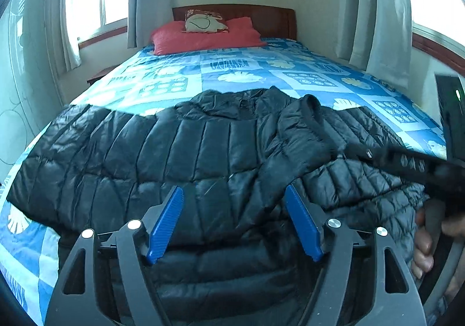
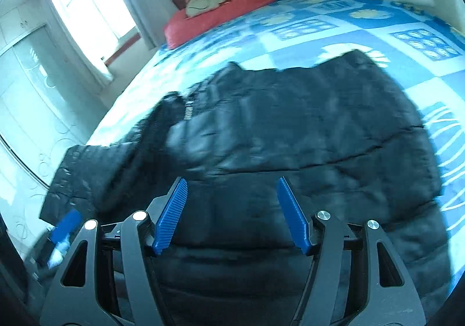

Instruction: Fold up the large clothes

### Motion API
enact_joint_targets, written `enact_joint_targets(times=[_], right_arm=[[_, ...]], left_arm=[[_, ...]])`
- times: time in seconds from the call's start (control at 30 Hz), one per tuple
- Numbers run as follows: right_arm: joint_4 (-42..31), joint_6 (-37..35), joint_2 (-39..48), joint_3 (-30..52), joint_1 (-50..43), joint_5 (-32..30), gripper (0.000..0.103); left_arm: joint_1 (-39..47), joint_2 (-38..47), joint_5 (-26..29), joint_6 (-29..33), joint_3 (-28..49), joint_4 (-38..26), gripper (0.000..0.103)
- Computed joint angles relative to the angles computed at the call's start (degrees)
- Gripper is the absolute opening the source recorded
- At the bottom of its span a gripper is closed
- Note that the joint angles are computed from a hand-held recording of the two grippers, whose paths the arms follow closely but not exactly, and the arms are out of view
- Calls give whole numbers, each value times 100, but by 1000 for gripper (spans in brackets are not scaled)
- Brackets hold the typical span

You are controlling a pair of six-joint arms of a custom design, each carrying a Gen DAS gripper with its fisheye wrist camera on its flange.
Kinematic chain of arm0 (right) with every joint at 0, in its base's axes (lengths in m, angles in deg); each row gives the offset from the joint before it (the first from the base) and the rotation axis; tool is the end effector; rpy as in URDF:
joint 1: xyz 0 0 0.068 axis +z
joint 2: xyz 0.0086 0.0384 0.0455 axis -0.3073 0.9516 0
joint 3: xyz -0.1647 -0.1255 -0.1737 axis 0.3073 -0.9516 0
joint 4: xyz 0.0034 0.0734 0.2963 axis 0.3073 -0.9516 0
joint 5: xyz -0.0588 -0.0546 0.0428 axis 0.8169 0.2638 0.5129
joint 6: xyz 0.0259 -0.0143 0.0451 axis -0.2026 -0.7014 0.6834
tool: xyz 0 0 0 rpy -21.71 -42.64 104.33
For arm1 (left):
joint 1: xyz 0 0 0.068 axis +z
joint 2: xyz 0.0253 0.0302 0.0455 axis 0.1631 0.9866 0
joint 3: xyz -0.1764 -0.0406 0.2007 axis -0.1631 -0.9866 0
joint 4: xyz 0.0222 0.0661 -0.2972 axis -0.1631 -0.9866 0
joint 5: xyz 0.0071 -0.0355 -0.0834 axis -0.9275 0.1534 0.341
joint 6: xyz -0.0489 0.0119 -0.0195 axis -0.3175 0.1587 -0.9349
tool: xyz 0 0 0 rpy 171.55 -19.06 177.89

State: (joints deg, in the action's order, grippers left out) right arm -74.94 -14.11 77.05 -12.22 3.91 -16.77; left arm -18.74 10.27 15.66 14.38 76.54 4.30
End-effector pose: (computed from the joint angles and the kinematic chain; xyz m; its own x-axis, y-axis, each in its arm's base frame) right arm 0.1732 0.0559 0.1691 -0.4719 0.6185 -0.6282 0.4428 0.7825 0.4378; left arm 0.2195 -0.1240 0.1621 -0.4794 0.4015 -0.7804 0.6467 0.7627 -0.0049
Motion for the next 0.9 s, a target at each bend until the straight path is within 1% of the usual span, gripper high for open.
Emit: enact_joint_targets(times=[0.07,0.13,0.23,0.33,0.43,0.47,0.5,0.53,0.57,0.6,0.63,0.7,0.8,0.9], right_arm=[[223,173,335,171,224,91,64],[414,222,592,294,333,55,64],[390,252,1090,527,288,-23,64],[296,448,1340,607,360,175,64],[570,546,1527,483,210,-163,65],[654,528,1683,504,171,-265,65],[727,495,1935,581,214,-235,67],[714,421,2057,627,243,-171,64],[707,303,2226,723,318,-98,53],[755,158,2307,776,299,-240,20],[738,85,2323,839,331,-271,17],[586,-34,2166,901,433,-73,16],[-197,-253,1658,1105,694,842,15],[-895,-430,1088,1143,550,1278,15]], left_arm=[[115,73,43,102,-28,-6,72],[193,183,89,111,-46,44,72],[362,334,272,52,-25,61,72],[556,260,444,85,-66,47,72],[785,181,594,134,-100,40,72],[886,180,667,132,-96,21,72],[981,172,744,146,-90,-11,72],[1081,148,799,165,-88,-57,72],[1136,107,820,186,-97,-94,72],[1238,46,885,235,-106,-149,72],[1325,6,939,279,-102,-192,72],[1558,-157,1086,429,-95,-330,72],[1880,-421,1234,707,-84,-463,72],[2284,-477,1532,876,34,-531,72]])
